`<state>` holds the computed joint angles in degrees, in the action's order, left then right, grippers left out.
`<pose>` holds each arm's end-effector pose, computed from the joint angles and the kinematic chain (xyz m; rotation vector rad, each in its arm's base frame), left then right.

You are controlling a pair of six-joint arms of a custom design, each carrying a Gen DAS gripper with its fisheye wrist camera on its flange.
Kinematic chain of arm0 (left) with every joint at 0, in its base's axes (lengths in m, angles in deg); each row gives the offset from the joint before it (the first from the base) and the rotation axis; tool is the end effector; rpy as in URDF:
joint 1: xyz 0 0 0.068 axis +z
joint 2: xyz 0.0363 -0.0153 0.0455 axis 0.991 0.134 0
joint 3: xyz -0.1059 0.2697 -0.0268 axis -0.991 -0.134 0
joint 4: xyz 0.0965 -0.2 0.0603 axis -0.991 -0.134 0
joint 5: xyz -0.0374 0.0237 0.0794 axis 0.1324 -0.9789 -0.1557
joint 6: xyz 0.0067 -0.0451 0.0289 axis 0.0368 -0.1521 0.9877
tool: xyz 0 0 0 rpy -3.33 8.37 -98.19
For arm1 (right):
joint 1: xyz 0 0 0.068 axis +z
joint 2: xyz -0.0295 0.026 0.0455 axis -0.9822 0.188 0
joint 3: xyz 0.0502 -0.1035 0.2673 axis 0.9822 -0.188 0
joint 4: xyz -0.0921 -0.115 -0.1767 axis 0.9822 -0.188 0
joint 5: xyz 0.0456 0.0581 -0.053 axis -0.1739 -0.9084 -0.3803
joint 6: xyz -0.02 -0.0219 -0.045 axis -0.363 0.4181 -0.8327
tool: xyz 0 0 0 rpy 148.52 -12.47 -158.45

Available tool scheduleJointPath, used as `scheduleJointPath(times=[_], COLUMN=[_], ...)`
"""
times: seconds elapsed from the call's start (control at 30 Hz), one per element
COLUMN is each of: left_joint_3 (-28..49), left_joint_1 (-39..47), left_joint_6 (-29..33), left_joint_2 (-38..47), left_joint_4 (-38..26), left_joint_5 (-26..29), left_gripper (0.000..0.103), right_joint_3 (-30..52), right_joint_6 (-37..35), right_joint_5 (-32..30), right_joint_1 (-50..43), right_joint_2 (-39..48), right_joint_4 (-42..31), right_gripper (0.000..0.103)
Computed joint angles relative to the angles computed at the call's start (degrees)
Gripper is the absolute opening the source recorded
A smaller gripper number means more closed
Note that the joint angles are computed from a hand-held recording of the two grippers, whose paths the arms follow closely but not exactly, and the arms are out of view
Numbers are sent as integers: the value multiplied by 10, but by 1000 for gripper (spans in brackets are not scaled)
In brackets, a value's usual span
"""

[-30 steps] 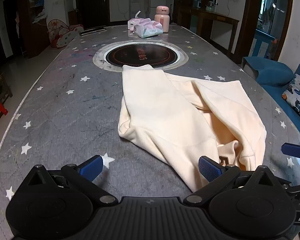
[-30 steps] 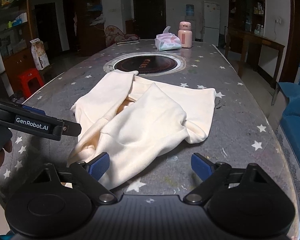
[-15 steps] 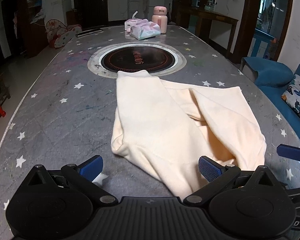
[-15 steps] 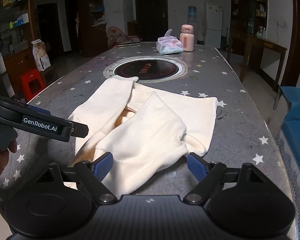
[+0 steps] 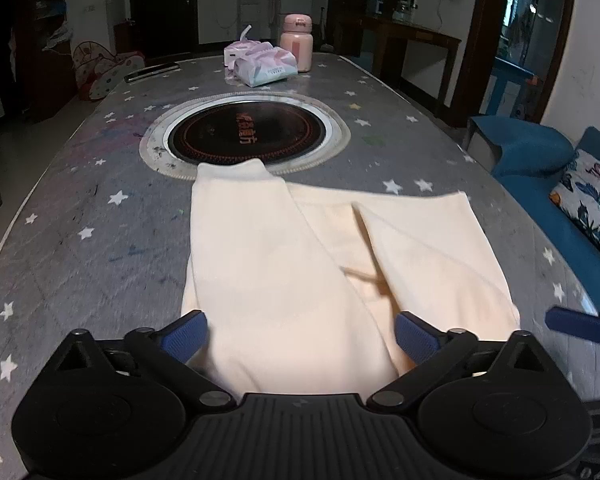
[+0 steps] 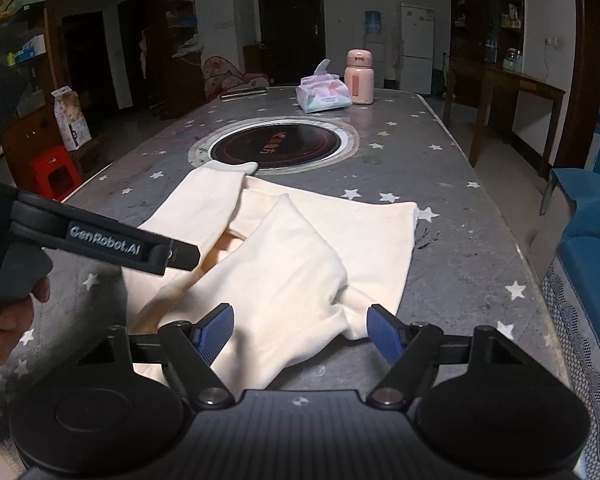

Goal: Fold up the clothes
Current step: 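Move both grippers toward the crumpled cream sweatshirt on the table, then close both grippers on the sweatshirt's edge fabric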

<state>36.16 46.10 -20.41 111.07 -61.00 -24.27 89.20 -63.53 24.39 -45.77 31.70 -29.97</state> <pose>0.2273 -0.1475 0.1107 -0.1682 2.3981 -0.0154 0.2039 0.1356 0.1140 -0.6186 2.2117 0.3584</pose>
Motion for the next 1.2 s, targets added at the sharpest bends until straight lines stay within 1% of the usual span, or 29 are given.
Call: scheduleJointPath(times=[0.13, 0.3, 0.37, 0.43, 0.47, 0.53, 0.57, 0.63, 0.7, 0.8, 0.97, 1.0, 1.13, 1.2], left_joint_3=[27, 64, 78, 85, 84, 71, 63, 44, 29, 12, -26, -35, -75, -93], left_joint_1=[27, 42, 45, 51, 56, 65, 69, 80, 87, 89, 98, 100, 110, 113], left_joint_6=[11, 11, 14, 19, 21, 26, 28, 35, 40, 47, 47, 46, 41, 41], left_joint_2=[26, 57, 67, 75, 77, 74, 72, 63, 55, 43, 14, 6, -33, -54], left_joint_4=[1, -15, -25, -31, -30, -16, -7, 15, 31, 44, 66, 69, 80, 84], left_joint_5=[23, 30, 28, 32, 36, 43, 47, 61, 71, 71, 72, 70, 66, 61], left_gripper=[87, 87, 82, 69, 64, 46, 41, 24, 14, 9, 8, 8, 7, 6], right_joint_3=[19, 45, 59, 76, 85, 105, 116, 143, 180, 236, 324, 342, 405, 425], right_joint_6=[-7, -16, -22, -29, -32, -37, -41, -47, -53, -57, -61, -60, -52, -55], right_joint_5=[-4, -11, -12, -14, -16, -22, -25, -34, -50, -62, -68, -70, -65, -65], right_joint_1=[-12, -24, -25, -27, -28, -32, -33, -37, -41, -41, -29, -27, -20, -18], right_joint_2=[8, 20, 28, 35, 37, 43, 46, 56, 72, 102, 161, 175, 225, 244], right_joint_4=[-14, -31, -37, -47, -54, -68, -76, -95, -124, -162, -206, -214, -244, -253], right_gripper=[73, 70, 69, 69, 67, 65, 65, 65, 60, 57, 55, 52, 52, 45])
